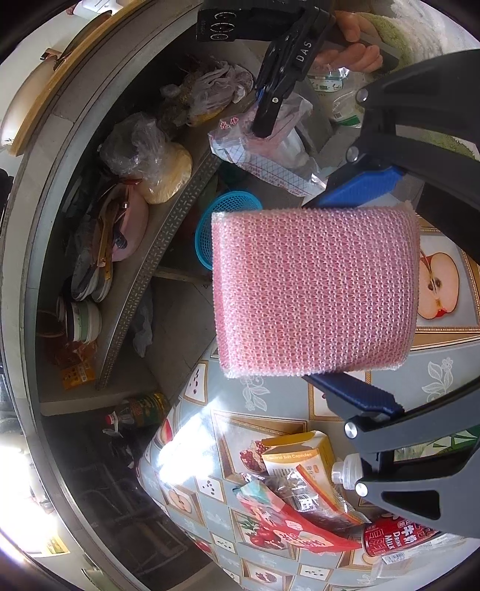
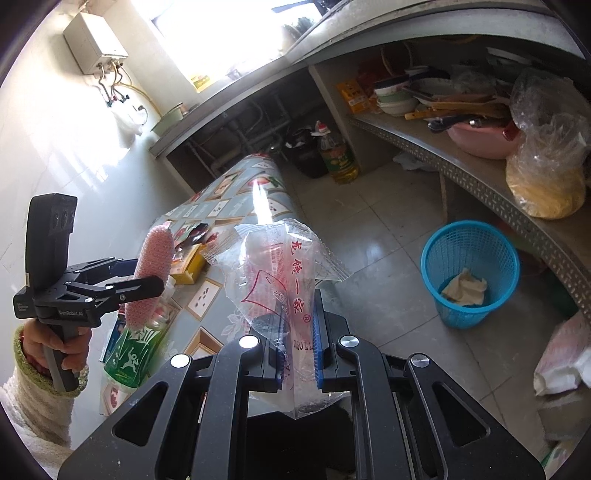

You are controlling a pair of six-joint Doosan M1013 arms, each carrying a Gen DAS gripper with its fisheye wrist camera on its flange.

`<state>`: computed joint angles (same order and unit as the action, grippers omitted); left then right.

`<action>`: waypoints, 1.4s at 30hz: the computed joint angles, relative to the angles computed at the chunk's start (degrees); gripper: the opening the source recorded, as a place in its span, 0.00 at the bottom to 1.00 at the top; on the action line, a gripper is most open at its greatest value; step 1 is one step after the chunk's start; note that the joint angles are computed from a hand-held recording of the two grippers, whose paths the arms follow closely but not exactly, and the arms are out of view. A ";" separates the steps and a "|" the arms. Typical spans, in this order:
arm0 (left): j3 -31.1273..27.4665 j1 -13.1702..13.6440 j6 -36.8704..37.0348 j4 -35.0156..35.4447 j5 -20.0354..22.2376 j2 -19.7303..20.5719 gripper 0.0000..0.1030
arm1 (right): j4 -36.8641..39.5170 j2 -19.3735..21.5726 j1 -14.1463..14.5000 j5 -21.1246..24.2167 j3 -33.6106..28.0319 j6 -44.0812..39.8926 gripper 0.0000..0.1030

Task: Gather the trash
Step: 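Carry the plastic bag and pink sponge with both tools over the wastebasket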

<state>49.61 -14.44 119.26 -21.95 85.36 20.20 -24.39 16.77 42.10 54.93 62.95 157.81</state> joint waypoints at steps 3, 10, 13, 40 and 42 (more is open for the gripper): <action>-0.60 -0.50 -0.04 -0.15 0.32 0.39 0.77 | -1.02 -0.64 -0.08 -0.31 1.03 1.78 0.10; -2.64 -2.17 -0.30 -0.18 1.16 1.59 0.77 | -3.49 -2.21 -0.56 -0.80 3.66 6.57 0.10; -3.77 -3.10 -0.44 -0.18 1.72 2.40 0.77 | -4.42 -2.99 -0.87 -0.95 5.00 8.57 0.10; -31.05 -14.44 -17.45 -3.04 22.41 24.82 0.77 | -3.28 -8.53 -7.77 0.44 20.81 31.45 0.11; -36.14 -15.23 -19.32 -3.27 24.59 28.34 0.77 | -2.02 -7.81 -9.06 -0.53 21.12 31.21 0.11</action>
<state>13.47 -29.67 99.94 -25.22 109.94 48.54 -26.41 8.95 33.04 54.39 84.07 189.02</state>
